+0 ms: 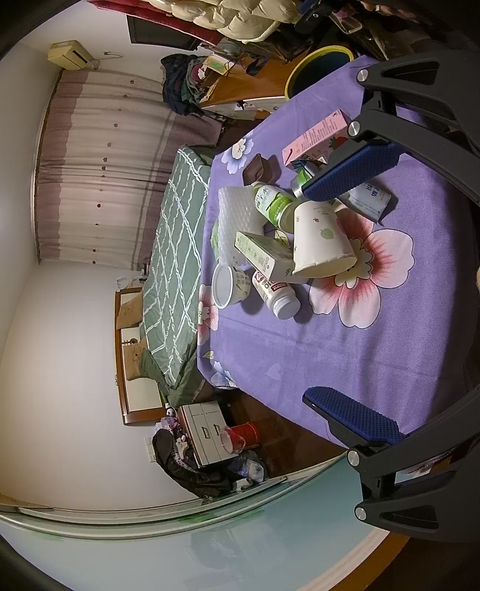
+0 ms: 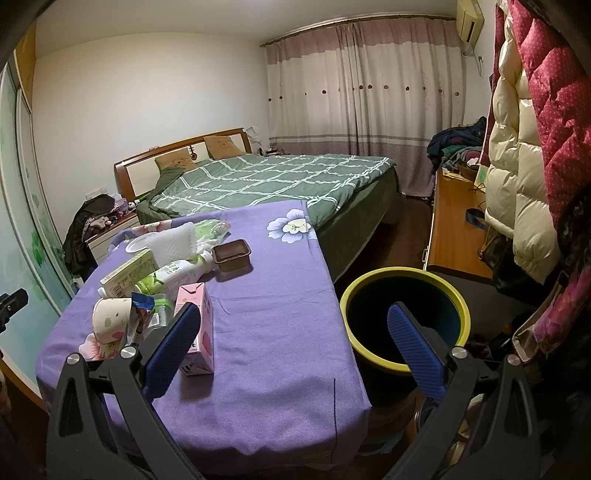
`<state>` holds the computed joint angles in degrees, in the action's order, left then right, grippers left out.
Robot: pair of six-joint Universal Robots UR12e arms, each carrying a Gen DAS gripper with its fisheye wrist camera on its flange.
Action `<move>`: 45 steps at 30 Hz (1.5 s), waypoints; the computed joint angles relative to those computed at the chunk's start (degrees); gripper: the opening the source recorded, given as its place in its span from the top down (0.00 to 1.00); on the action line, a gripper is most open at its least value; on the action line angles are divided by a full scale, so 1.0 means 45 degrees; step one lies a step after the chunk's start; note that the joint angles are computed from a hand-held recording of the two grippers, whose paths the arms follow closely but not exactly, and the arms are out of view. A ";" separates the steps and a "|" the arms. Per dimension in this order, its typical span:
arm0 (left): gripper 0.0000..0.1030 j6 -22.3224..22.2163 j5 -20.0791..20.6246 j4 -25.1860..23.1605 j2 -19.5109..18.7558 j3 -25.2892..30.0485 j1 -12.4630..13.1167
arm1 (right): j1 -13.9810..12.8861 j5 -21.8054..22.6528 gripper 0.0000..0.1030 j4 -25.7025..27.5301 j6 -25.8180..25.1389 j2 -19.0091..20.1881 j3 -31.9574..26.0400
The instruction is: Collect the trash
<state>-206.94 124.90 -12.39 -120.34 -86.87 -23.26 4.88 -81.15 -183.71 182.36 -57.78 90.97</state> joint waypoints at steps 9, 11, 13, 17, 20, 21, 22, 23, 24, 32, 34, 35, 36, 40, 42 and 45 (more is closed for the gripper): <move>0.04 0.0045 -0.0121 -0.0159 -0.0022 0.0052 0.0068 | -0.0003 -0.0011 0.06 -0.0036 0.0007 0.0038 -0.0014; 0.04 0.0054 -0.0136 -0.0241 -0.0053 0.0104 0.0099 | -0.0007 0.0025 0.06 -0.0048 -0.0036 0.0045 -0.0029; 0.04 0.0055 -0.0168 -0.0297 -0.0091 0.0167 0.0150 | -0.0020 0.0116 0.06 -0.0079 -0.0069 0.0093 -0.0075; 0.04 0.0097 -0.0162 -0.0337 -0.0203 0.0346 0.0254 | 0.0041 0.0285 0.06 0.0141 -0.0095 0.0354 -0.0465; 0.04 0.0079 -0.0161 -0.0617 -0.0361 0.0617 0.0387 | 0.0167 0.0501 0.06 0.0679 -0.0212 0.0627 -0.1029; 0.04 0.0083 -0.0187 -0.0675 -0.0406 0.0694 0.0421 | 0.0217 0.0563 0.06 0.0841 -0.0280 0.0722 -0.1218; 0.04 0.0101 -0.0202 -0.0775 -0.0480 0.0816 0.0480 | 0.0261 0.0596 0.06 0.1065 -0.0304 0.0816 -0.1475; 0.04 0.0111 -0.0204 -0.0922 -0.0561 0.0960 0.0543 | 0.0325 0.0692 0.06 0.1261 -0.0346 0.0955 -0.1722; 0.04 0.0112 -0.0232 -0.1009 -0.0612 0.1051 0.0592 | 0.0388 0.0773 0.06 0.1519 -0.0380 0.1082 -0.2001; 0.04 0.0109 -0.0736 -0.1683 -0.1187 0.2065 0.1178 | 0.0855 0.1038 0.06 0.3359 -0.1014 0.2254 -0.4445; 0.04 0.0164 -0.0902 -0.1852 -0.1373 0.2384 0.1327 | 0.0984 0.1082 0.06 0.3784 -0.1190 0.2658 -0.5253; 0.04 0.0207 -0.0964 -0.1946 -0.1501 0.2591 0.1406 | 0.1008 0.1084 0.06 0.4002 -0.1305 0.2811 -0.5561; 0.04 0.0229 -0.0998 -0.2022 -0.1594 0.2733 0.1459 | 0.1075 0.1089 0.06 0.4414 -0.1497 0.3084 -0.6114; 0.04 0.0363 -0.1265 -0.2462 -0.2128 0.3648 0.1772 | 0.1181 0.1197 0.06 0.5734 -0.2036 0.3910 -0.7753; 0.04 0.0390 -0.1298 -0.2625 -0.2325 0.4003 0.1829 | 0.1255 0.1311 0.06 0.6590 -0.2442 0.4397 -0.8716; 0.04 0.0491 -0.1351 -0.2929 -0.2721 0.4659 0.1952 | 0.1376 0.1327 0.06 0.7896 -0.3016 0.5089 -1.0094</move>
<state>-204.73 118.82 -25.57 -132.58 -65.90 -14.47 11.07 -75.18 -148.18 168.79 -34.87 45.55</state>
